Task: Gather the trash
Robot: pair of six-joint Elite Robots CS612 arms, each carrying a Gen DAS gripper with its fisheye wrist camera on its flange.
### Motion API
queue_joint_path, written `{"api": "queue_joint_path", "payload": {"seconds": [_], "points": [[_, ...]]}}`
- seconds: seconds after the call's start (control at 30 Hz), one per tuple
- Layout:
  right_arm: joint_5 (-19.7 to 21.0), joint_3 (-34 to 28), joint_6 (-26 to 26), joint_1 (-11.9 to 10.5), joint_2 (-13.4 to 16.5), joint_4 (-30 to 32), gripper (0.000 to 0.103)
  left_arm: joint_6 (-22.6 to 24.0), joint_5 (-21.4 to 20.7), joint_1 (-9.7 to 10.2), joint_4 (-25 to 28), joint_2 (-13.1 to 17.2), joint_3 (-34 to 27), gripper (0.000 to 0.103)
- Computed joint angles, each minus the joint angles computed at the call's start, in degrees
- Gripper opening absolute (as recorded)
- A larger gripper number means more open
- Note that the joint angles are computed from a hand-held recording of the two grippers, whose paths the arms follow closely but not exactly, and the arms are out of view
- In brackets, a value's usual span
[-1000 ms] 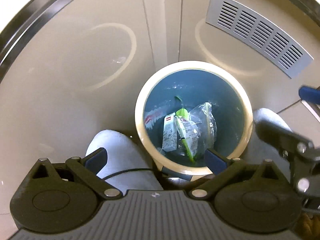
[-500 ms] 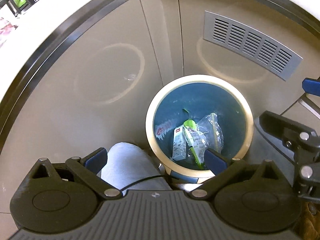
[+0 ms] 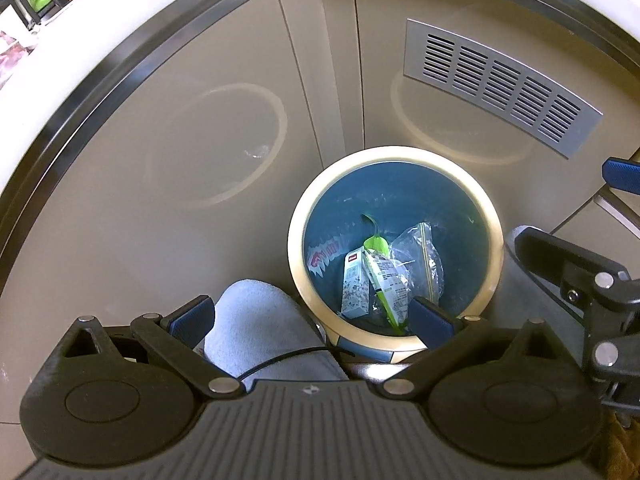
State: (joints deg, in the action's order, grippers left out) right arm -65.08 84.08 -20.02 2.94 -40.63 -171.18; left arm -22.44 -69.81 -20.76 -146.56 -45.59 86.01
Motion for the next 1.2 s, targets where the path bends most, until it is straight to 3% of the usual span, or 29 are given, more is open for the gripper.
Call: {"api": "queue_joint_path", "payload": {"seconds": [0.93, 1.2], "points": [[-0.69, -1.20, -0.74, 0.53, 0.54, 2.88, 0.097, -1.23, -1.65, 0.58, 1.49, 0.90, -1.23, 0.103], [-0.29, -1.51, -0.66, 0.41, 0.67, 3.17, 0.097, -0.25, 0.24, 0.28, 0.25, 0.78, -0.99, 0.103]]}}
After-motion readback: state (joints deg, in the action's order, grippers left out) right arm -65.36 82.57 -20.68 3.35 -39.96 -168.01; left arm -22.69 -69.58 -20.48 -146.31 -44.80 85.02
